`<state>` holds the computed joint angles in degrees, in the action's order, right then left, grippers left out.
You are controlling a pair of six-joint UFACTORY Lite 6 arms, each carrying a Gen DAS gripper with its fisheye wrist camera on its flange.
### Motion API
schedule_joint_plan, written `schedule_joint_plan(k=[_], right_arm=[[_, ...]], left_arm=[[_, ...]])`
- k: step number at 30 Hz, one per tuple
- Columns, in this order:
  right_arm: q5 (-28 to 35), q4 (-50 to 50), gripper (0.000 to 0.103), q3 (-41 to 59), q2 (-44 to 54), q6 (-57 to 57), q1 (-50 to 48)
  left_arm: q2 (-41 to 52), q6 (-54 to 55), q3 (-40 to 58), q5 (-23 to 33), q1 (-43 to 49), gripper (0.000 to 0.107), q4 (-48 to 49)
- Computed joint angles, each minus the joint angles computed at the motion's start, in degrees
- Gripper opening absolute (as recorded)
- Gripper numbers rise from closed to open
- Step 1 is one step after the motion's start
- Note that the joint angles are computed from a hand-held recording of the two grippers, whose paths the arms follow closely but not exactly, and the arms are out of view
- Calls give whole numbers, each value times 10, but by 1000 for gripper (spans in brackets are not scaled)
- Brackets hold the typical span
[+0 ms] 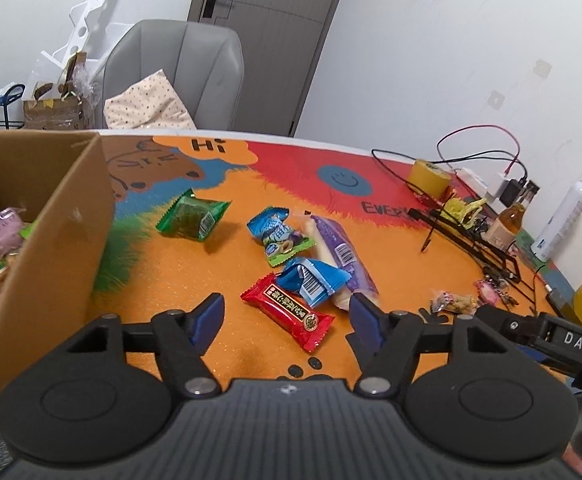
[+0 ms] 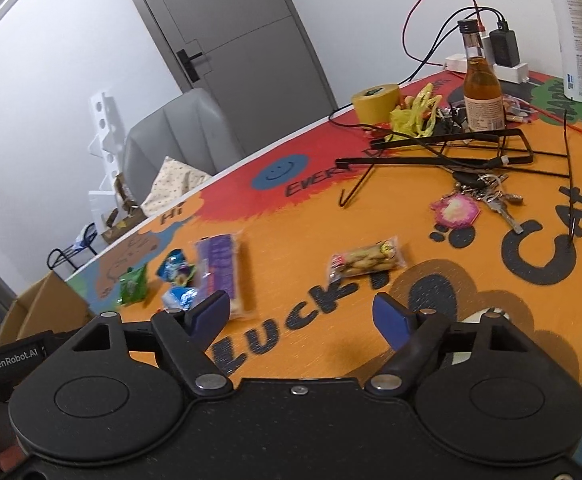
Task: Organize snacks
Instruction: 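Move both open tools back from the box toward the remaining snacks, then grasp the red candy stick with the left tool while the right tool grasps the peanut snack bag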
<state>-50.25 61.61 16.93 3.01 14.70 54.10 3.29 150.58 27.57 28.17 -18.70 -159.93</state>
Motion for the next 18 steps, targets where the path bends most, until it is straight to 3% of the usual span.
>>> schedule_joint_plan(k=[4,9,18], right_arm=[[0,-45,82,9,30,11,-40],[0,-63,92,31,65,-4,-78],[15,-70,93,100,136,-54,-134]], left_arm=[[65,30,41,4,-15,65,-40],[143,55,102,-9,-34,62,-83],[204,98,147,-2,-40,51,-128]])
